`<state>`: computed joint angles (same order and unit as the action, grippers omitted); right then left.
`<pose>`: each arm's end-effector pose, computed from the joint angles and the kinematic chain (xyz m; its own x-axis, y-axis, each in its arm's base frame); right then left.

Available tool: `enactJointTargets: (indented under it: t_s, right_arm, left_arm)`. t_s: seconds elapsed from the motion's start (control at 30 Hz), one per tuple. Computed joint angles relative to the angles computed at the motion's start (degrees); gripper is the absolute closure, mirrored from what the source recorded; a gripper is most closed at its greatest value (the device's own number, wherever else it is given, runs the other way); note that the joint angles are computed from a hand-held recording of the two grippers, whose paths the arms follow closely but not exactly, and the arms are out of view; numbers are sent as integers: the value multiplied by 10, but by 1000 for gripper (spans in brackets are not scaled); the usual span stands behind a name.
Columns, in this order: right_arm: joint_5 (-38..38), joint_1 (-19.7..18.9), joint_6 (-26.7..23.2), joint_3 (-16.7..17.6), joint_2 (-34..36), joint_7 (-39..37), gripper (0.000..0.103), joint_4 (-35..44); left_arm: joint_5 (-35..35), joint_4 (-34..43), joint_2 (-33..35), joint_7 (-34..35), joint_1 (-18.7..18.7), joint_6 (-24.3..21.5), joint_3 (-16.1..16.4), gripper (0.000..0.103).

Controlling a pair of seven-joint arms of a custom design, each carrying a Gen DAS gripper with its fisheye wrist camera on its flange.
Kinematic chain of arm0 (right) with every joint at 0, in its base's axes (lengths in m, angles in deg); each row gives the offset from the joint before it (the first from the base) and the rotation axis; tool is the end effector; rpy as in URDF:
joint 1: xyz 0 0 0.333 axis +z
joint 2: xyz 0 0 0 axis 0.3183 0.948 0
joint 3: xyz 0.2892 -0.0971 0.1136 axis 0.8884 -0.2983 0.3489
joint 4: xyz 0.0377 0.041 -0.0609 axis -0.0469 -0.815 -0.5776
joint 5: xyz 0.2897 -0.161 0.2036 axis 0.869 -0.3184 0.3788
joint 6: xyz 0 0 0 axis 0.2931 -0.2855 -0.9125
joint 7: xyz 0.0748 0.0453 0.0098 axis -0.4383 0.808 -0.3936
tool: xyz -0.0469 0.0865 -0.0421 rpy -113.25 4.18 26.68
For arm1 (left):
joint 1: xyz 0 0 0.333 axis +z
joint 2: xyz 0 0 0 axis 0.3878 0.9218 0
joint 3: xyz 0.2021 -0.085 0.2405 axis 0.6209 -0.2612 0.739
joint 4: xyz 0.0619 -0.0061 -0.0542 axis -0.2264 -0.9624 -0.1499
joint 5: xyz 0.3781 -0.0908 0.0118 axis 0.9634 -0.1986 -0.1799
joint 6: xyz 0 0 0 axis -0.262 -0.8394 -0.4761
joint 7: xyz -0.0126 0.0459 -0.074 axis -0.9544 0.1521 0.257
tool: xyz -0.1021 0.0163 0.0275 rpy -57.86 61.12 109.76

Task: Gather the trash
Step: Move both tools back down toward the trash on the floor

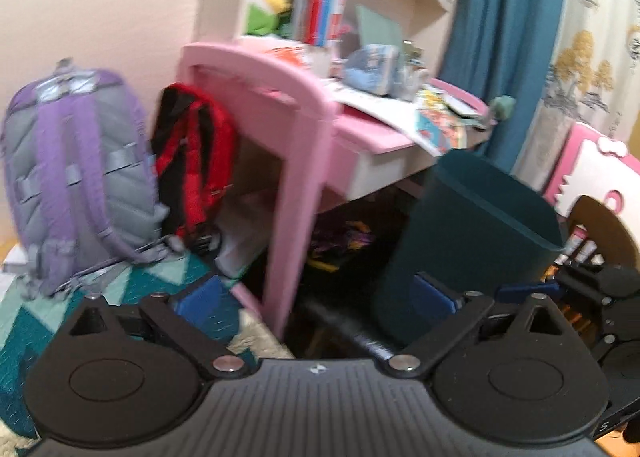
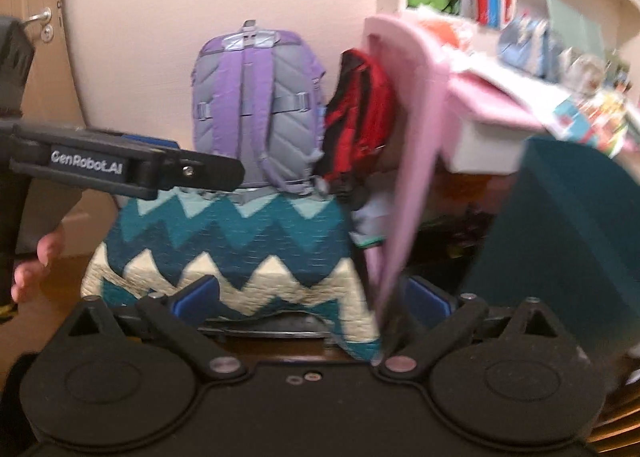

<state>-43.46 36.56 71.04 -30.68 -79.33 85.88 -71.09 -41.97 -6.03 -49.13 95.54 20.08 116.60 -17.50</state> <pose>0.4013 0.2013 0.9326 0.3355 -0.9406 -0.0520 -0.6182 -0.1781 -0.7655 0.4511 -0.0893 0.9471 -0.4172 -0.8936 0.1658 -0.5589 0.1083 -0.8221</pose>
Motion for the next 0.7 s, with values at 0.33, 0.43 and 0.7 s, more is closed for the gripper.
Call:
enactJointTargets:
  t_s: [0.33,0.43,0.7]
  right_arm:
    - [-28,28,155,26,7,36,3,-163]
    - [-41,33,182,27,16,52,3,-201]
    - [-28,44,209,12,60,50,5,-264]
  left_arm:
    - [-43,-253,-97,68,29,111,67,1]
    - [-51,-311,-108,102,36,133,80,1]
    - [-34,-470,-128,205,42,227,85,1]
